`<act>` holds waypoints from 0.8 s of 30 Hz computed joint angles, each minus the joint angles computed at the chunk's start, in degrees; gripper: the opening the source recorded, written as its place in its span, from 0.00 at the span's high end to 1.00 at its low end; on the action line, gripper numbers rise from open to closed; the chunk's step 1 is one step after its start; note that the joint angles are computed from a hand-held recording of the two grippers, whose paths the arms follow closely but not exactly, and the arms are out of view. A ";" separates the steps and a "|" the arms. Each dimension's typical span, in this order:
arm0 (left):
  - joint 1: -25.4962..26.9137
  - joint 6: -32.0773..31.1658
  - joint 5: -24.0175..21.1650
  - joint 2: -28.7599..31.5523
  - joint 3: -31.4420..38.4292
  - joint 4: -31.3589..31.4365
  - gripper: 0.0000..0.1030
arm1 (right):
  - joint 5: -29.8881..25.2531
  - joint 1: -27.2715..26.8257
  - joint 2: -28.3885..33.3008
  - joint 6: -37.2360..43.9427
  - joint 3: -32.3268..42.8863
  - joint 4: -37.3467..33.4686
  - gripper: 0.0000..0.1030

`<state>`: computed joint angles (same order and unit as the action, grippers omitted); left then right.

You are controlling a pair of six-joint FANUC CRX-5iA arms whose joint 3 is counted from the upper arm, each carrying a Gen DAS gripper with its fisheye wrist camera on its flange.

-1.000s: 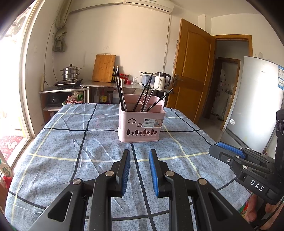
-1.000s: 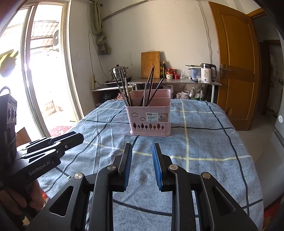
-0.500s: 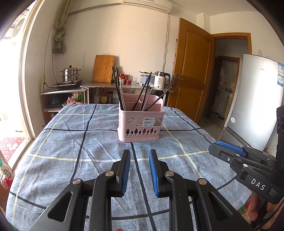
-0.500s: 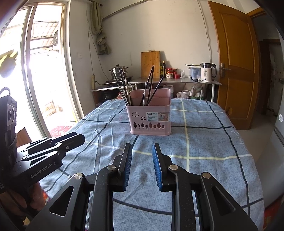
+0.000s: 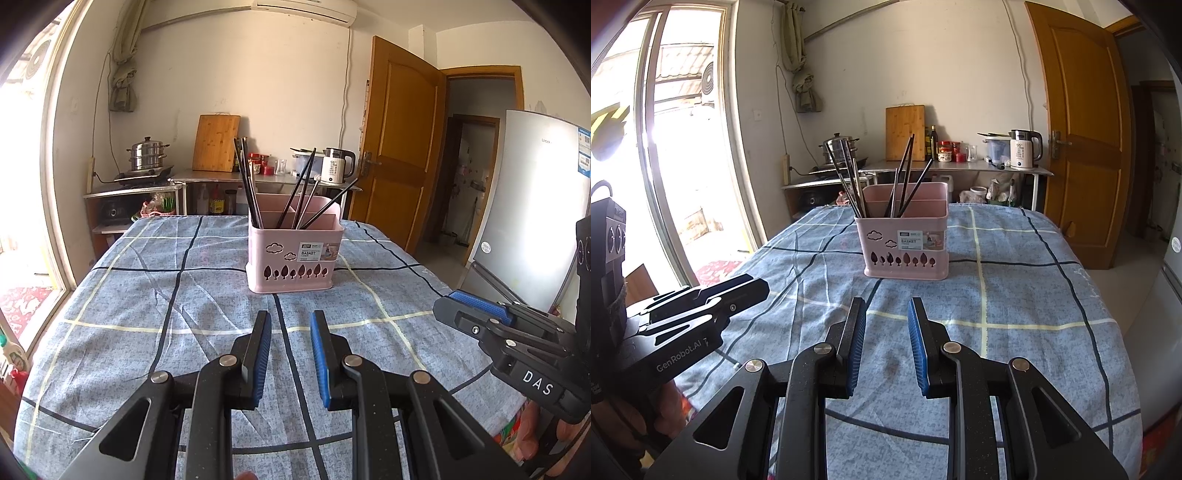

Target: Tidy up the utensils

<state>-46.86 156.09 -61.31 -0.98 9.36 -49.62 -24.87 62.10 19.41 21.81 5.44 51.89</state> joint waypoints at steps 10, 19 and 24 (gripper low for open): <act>-0.10 -0.18 0.07 -0.13 -0.09 0.14 0.79 | -0.03 0.01 -0.01 -0.05 -0.02 0.11 0.76; -0.92 -0.81 -1.12 0.43 0.63 -0.68 0.79 | -0.22 0.22 -0.03 0.28 -0.03 -0.25 0.76; -0.79 -0.86 -0.83 0.30 0.44 -0.39 0.79 | -0.20 0.19 -0.03 0.06 -0.02 -0.04 0.76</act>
<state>-47.65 155.23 -62.14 -0.68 9.80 -50.01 -25.07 62.28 19.38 21.87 5.42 51.86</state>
